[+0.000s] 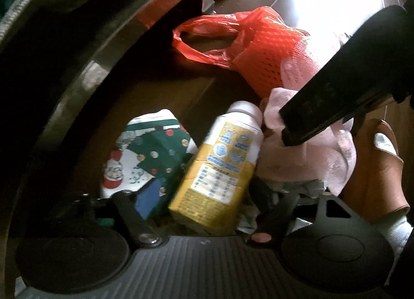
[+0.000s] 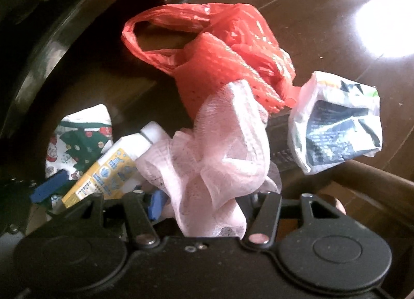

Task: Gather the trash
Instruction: 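Grasp the pink mesh bag with the right tool while the left grasps the yellow carton, then carry the pink mesh bag and yellow carton up to the green wastebasket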

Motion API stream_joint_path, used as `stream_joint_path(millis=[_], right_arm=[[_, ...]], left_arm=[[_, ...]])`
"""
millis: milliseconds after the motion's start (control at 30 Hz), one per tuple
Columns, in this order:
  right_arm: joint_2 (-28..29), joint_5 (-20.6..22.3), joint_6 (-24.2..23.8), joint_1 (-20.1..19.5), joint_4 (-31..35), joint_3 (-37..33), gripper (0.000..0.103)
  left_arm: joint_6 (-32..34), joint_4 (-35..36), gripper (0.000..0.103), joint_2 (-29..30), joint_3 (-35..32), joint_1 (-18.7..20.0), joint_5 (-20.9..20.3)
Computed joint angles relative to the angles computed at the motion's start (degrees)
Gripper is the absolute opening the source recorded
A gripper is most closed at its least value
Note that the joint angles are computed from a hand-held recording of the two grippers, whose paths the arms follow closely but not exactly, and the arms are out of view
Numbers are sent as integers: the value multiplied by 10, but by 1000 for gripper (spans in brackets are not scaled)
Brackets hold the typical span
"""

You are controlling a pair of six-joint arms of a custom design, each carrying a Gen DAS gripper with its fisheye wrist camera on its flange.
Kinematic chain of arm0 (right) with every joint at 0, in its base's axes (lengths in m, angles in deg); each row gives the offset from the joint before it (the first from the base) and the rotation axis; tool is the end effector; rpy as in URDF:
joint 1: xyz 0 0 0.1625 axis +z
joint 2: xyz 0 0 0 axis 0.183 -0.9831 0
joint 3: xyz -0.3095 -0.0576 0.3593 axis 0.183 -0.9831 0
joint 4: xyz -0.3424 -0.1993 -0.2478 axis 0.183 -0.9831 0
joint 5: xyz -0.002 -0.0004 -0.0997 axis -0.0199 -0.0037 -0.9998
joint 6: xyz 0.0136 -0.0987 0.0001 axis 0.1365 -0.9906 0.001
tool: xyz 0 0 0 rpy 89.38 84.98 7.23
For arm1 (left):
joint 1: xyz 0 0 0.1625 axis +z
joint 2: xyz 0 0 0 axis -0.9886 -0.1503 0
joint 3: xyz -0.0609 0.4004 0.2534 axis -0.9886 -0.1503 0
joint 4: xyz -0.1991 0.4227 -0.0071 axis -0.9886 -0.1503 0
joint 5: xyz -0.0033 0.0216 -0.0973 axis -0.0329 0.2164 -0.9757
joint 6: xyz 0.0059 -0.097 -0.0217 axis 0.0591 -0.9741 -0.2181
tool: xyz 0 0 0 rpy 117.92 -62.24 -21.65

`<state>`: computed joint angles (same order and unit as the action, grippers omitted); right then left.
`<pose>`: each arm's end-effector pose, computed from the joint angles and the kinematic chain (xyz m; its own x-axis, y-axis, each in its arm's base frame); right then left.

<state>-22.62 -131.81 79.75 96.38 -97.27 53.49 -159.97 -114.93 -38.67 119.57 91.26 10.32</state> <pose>0.1862 -0.3700 0.1016 -0.6514 -0.5179 0.5545 -0.3161 0.8496 0.4222 -0.1975 -0.1966 0.0318 -0.7160 -0.1896 -0.6719 -0.0340 0.9708 -0.2376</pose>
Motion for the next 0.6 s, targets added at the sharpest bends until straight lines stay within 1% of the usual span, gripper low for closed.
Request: stream_joint_path(millis=[33, 100, 133, 167, 200, 300, 400, 500, 600], right_arm=[[1, 1, -4, 1, 5, -1, 55], [3, -1, -6, 6, 13, -2, 51], [3, 0, -9, 7, 14, -3, 38], [2, -1, -6, 9, 20, -4, 11], [1, -1, 1, 11, 27, -6, 9], [-8, -5, 1, 24, 32, -7, 7], [-28, -16, 5, 45, 49, -10, 6], [-50, -17, 15, 70, 80, -21, 5], [-77, -8, 9, 96, 98, -29, 5]], left_arm=[[1, -6, 63, 2, 0, 3, 0], [-1, 6, 63, 7, -8, 5, -1], [-6, 8, 61, 6, -10, 6, 0], [-16, 8, 60, 2, -10, 5, 1], [-28, 8, 58, -3, -9, 4, 2], [-61, 25, 54, -20, -13, -3, 3], [-102, 42, 51, -44, -16, -16, -1], [-154, 73, 49, -70, -25, -36, -7], [-198, 111, 49, -94, -39, -60, -15]])
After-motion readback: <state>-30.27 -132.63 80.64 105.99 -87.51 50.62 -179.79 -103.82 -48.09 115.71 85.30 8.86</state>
